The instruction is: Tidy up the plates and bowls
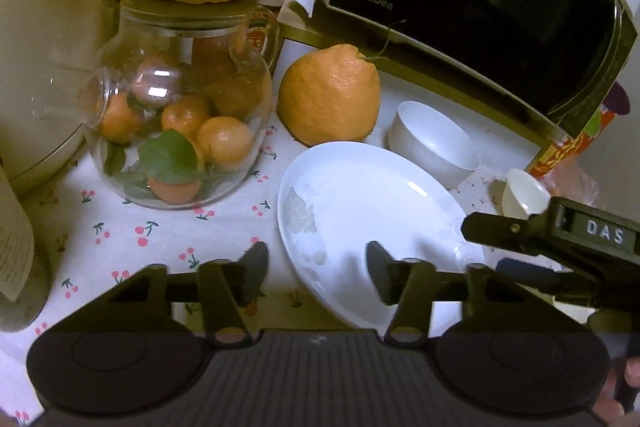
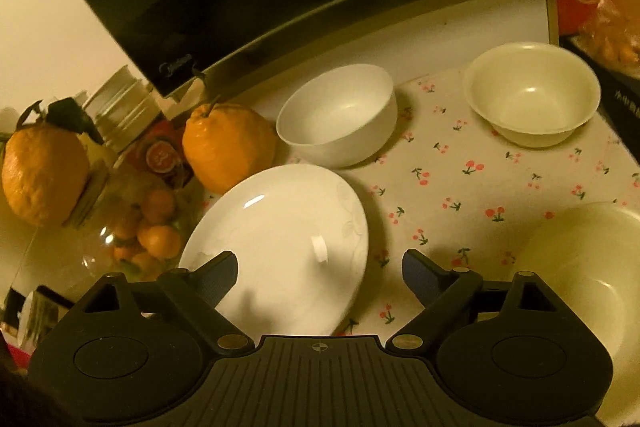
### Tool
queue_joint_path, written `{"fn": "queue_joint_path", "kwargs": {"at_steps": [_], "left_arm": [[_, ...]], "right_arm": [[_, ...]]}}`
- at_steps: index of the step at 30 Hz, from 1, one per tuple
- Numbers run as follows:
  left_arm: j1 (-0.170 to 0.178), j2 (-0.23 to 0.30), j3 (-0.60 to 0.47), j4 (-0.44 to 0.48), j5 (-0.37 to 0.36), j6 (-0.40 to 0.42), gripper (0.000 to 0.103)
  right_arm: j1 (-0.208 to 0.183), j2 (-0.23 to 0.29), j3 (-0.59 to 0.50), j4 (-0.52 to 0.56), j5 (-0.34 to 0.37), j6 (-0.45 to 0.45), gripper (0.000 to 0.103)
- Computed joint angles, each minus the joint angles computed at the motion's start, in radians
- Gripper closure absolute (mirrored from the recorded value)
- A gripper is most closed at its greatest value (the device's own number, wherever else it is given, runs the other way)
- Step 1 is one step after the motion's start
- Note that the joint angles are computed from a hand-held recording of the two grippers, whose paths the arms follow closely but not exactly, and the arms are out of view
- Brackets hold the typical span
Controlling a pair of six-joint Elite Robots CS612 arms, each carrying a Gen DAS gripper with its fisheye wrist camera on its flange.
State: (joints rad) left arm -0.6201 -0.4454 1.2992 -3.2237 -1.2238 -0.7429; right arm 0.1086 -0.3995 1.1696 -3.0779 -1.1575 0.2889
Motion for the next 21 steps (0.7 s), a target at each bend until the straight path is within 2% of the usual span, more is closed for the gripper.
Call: {"fn": "queue_joint_path", "kwargs": {"at_steps": [3, 6, 8, 10, 14, 18, 21], "left_arm": [[0.0, 0.003, -0.002, 0.008, 0.0, 0.007, 0.07], [0.003, 0.003, -0.001, 0.011, -0.007, 0.014, 0.076], [0.004, 0.006, -0.005, 0.016, -0.015, 0.02, 0.081], [0.005, 0.009, -0.012, 0.033, -0.023, 0.026, 0.082], [0.007, 0.011, -0.016, 0.042, -0.034, 0.04, 0.084], [0.005, 0.007, -0.012, 0.05, -0.027, 0.036, 0.085], [0.005, 0.003, -0.007, 0.049, -0.025, 0.03, 0.085]], "right_arm": [[0.004, 0.01, -0.012, -0.002, -0.001, -0.002, 0.028], [0.008, 0.017, -0.022, 0.018, -0.017, -0.012, 0.043], [0.012, 0.02, -0.028, 0.034, -0.038, -0.013, 0.05], [0.014, 0.024, -0.034, 0.05, -0.043, -0.013, 0.06], [0.016, 0.031, -0.041, 0.062, -0.045, -0.026, 0.067], [0.014, 0.03, -0.036, 0.051, -0.049, -0.023, 0.08], [0.01, 0.025, -0.024, 0.038, -0.036, -0.025, 0.083]]}}
